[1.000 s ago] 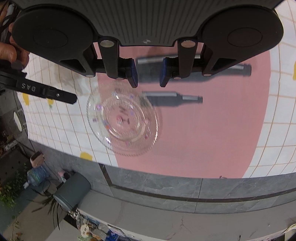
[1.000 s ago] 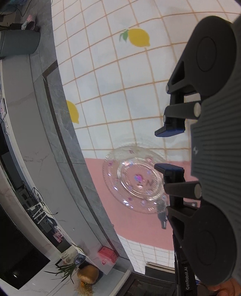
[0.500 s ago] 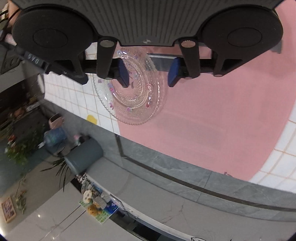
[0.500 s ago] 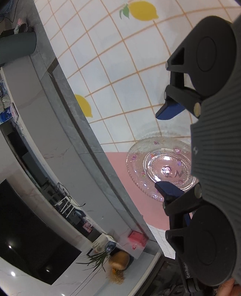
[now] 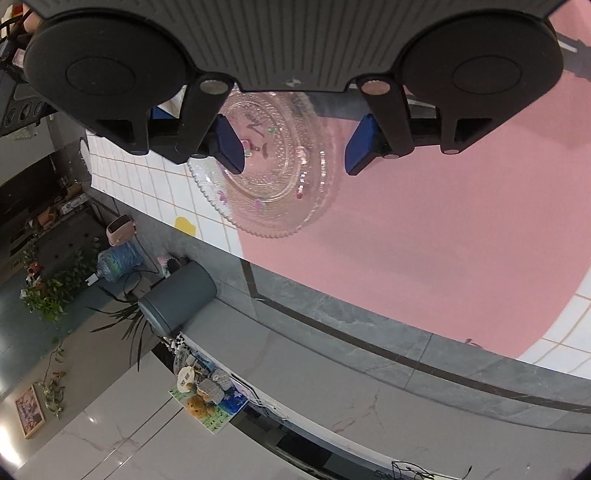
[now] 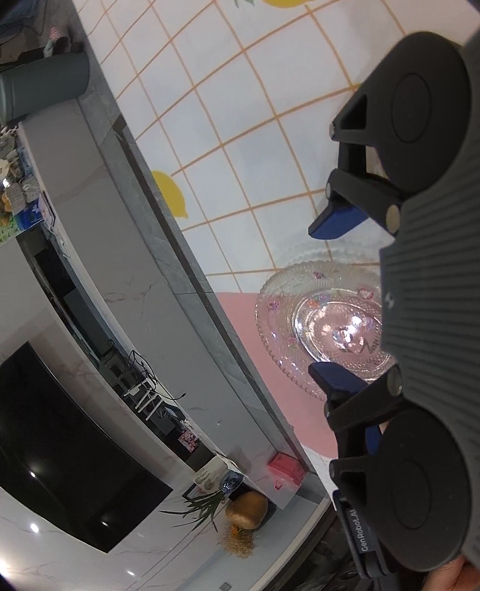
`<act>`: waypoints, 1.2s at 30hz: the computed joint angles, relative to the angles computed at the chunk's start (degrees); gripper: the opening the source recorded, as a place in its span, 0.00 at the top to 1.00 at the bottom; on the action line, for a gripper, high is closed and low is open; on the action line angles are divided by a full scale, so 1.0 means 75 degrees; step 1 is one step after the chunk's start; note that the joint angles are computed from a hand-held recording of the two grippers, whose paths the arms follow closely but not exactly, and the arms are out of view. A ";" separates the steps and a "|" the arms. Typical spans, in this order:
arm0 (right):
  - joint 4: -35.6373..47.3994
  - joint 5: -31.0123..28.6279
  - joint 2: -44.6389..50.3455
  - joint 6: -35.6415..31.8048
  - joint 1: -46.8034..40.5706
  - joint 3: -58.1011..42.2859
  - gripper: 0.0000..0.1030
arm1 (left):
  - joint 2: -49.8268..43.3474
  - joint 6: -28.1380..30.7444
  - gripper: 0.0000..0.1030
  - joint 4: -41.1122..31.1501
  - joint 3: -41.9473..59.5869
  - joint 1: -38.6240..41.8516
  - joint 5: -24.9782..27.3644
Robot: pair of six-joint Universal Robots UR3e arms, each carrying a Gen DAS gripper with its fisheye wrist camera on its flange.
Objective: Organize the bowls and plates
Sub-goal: 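Close both grippers on the second glass plate rim, then lift the second glass plate with both grippers and carry it to the plate stack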
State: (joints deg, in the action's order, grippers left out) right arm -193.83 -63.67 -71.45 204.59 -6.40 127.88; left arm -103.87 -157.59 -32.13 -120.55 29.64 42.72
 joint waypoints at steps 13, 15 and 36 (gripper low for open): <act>0.0755 -0.0233 -0.0175 -0.0194 -0.0078 -0.0063 0.93 | 0.0075 -0.0626 0.91 0.0185 0.0012 -0.0083 0.0668; 0.0913 -0.0227 -0.0265 -0.0234 -0.0060 -0.0076 0.93 | 0.0154 -0.0647 0.91 0.0208 -0.0032 -0.0126 0.0752; 0.1794 0.0400 -0.1585 -0.0469 -0.0504 0.0516 0.94 | 0.1441 -0.0467 0.91 -0.0593 -0.0342 0.0115 0.0647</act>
State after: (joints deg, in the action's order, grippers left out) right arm -180.37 -60.68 -83.34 201.07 -10.18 131.75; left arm -93.07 -161.09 -36.57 -123.12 30.50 47.57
